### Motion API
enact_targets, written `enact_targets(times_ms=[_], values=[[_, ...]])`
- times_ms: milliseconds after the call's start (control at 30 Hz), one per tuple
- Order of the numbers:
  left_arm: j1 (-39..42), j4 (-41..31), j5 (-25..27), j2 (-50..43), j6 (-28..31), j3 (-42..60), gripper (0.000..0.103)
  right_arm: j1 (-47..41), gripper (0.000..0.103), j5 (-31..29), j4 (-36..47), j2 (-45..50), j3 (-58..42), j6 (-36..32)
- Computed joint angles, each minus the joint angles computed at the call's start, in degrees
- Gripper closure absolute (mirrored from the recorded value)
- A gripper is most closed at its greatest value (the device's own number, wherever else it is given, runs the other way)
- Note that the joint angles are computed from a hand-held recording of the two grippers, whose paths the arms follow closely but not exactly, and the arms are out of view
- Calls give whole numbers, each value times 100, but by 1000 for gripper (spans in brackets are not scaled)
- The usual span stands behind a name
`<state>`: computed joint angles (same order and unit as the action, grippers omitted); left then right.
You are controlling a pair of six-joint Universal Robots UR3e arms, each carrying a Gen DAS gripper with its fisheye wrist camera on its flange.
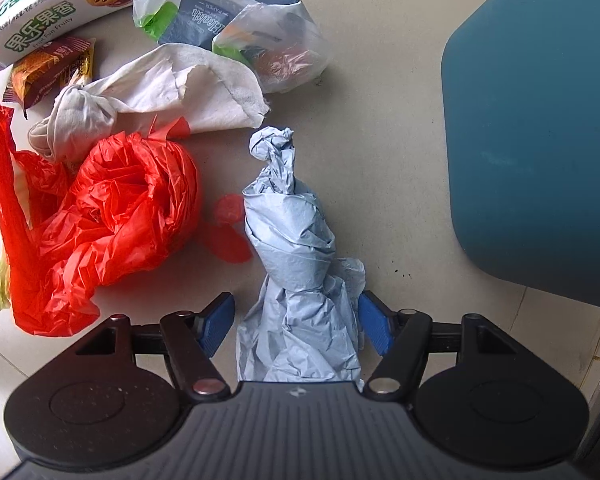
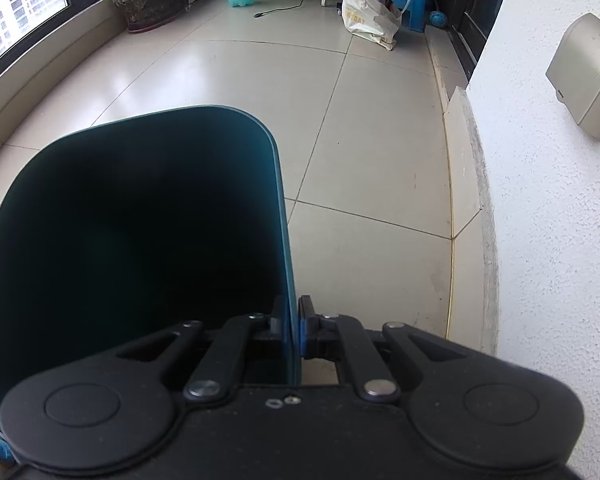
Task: Collect trash
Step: 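Close the left gripper on the crumpled grey paper and lift it, then carry the grey paper into the teal bin and open the left gripper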
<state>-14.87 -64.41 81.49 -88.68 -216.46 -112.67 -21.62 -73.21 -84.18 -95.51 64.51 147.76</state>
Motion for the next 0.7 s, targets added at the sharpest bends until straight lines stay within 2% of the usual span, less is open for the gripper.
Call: enact_targets(times_ms=[67,133,233,333,433,700], values=[[36,-20,-56,26,12,-2,51,40,98,-40,-28,11,-4,19],[97,-74,-115,29,117,46,63,55,98,-47,-37,18,1,56],[119,-166,-216,89,161,34,69,80,98,-63,-88,18,32,81],[47,-135,-84,235,164,-34,71,122,98,-96,-125,13,53,125],[80,-402,-29,575,195,65,71,140,98,-102,-162,-3,93,155],[86,-2083,184,1143,374,1333,71,74,98,-25,-121,2,80,218]])
